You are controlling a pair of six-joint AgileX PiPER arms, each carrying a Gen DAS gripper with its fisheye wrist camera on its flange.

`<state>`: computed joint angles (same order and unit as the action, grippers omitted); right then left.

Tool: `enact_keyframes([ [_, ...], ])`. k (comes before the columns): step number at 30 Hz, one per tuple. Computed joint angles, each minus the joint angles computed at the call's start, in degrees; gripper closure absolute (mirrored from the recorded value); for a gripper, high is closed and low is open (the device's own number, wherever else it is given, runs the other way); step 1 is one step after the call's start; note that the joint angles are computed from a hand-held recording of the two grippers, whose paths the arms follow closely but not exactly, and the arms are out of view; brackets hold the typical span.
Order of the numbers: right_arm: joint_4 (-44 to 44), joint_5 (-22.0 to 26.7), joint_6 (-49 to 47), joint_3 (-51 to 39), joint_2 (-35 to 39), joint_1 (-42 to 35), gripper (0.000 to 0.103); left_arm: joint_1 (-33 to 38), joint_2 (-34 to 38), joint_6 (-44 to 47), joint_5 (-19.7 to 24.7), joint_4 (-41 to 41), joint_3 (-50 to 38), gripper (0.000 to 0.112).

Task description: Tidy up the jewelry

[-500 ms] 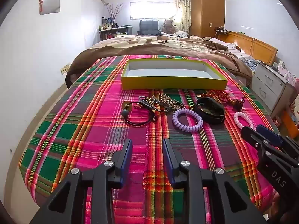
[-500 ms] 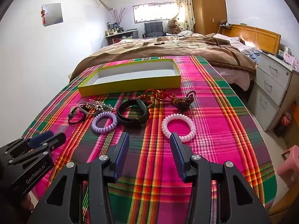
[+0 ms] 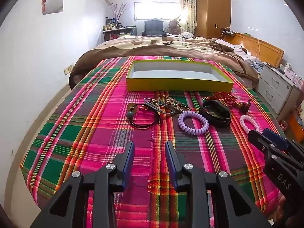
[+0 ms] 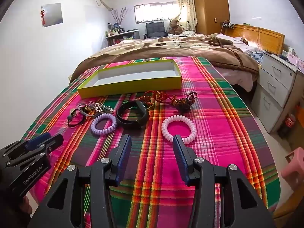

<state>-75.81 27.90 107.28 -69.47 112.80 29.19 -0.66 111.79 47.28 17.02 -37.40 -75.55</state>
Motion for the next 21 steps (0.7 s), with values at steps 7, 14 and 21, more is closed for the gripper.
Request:
enact_keyframes([
  [7,-1.08,-0.02,1.01,0.45,-0.07,-0.16,0.057,-1.23,-0.71,3.67,-2.98,-4.08,2.66,0.080],
  [14,-1.09,0.04,1.42,0.76,-0.21,-0.26,0.057,-0.72,-0.92,4.79,-2.84,-5.26,2.79,0.080],
  [21,-1.14,0.08,1.59,0.94,-0.27,-0.26,0.057,-0.48,-1.01,4.90,-2.69,-5.23,2.88,0.080],
])
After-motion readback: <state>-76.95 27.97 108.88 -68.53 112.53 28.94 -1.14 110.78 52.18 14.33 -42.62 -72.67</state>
